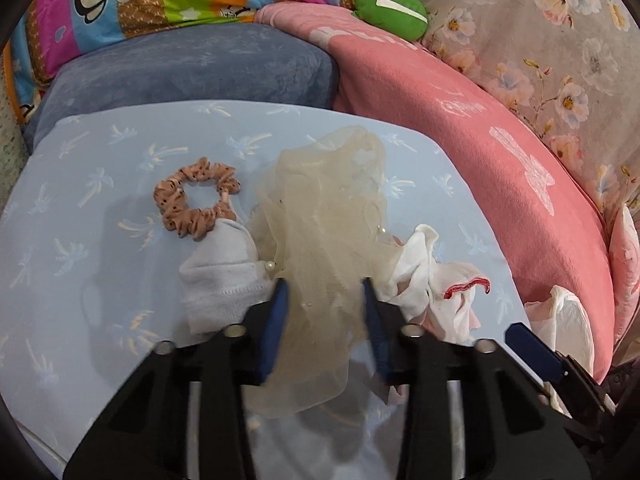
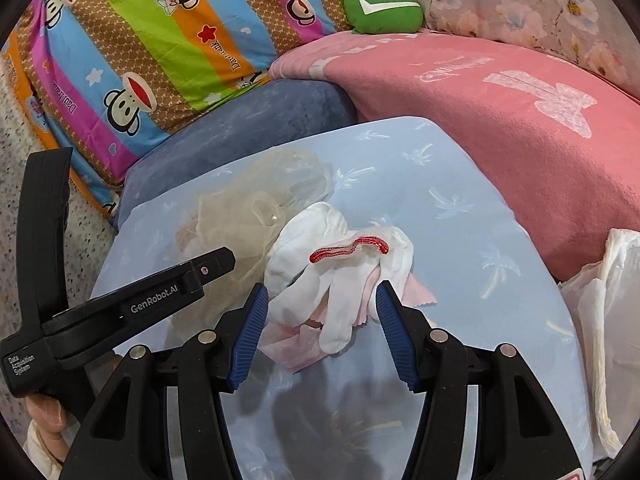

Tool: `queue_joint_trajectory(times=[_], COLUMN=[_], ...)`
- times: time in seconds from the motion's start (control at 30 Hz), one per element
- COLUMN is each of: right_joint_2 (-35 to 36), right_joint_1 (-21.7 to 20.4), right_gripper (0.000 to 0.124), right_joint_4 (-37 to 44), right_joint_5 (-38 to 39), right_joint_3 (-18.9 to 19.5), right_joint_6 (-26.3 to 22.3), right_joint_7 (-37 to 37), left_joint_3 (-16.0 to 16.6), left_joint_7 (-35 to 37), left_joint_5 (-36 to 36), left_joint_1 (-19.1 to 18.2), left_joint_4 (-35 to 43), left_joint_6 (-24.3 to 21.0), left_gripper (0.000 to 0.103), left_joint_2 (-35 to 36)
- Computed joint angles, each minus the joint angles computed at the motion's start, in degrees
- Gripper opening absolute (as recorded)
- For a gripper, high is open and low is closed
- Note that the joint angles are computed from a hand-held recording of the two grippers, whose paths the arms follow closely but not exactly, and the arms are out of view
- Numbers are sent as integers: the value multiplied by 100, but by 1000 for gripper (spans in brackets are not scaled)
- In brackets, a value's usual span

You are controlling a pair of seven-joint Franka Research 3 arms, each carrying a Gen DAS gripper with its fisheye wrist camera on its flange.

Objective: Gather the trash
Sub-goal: 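Grasp the sheer beige tulle with the left gripper while the right gripper grasps a white glove, then lift the tulle and white glove with both grippers and carry them over the bin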

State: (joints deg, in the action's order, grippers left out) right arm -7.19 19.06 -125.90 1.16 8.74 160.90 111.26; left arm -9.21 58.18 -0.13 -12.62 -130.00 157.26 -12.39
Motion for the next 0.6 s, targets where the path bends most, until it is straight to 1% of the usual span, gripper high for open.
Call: queue_joint_trajectory(times=[0.03,0.07,0.17,0.23,0.27,0.33,0.4,0.43,0.6], right_joint_2=[61,120,284,376,414,443,401,340,-60], right_joint_1=[23,28,69,118,139,170,185,192,110], right_gripper=[56,56,48,37,33,15,8,5,5], right_joint_4=[39,66,156,219,248,262,223,172,-98], right_joint_5=[56,51,81,191,244,341,352,377,235], right_joint_3=[-10,-9,-33,-57,-69,-93,-98,-100,-48], right_joint_6=[-8,10,25,1,-32,-77,-91,-64,114], right_joint_7=[-69,-79,-143,-252,-308,-391,-354,-356,-225], left_joint_3=[54,104,128,131,126,123,107,93,67], left_joint_7=[109,238,365,381,377,368,336,316,183], left_joint_5=[-139,-283,-410,-444,-441,-434,-377,-334,-241], left_joint_1=[-56,-110,-128,-132,-130,-142,-143,-141,-209], left_joint_4=[-20,-50,-138,-209,-246,-303,-346,-363,-435], left_joint_6=[24,59,103,133,150,179,186,186,226], left_gripper=[18,11,6,6,6,6,6,6,6], left_joint_2=[2,-6,-80,-161,-206,-284,-368,-407,-618])
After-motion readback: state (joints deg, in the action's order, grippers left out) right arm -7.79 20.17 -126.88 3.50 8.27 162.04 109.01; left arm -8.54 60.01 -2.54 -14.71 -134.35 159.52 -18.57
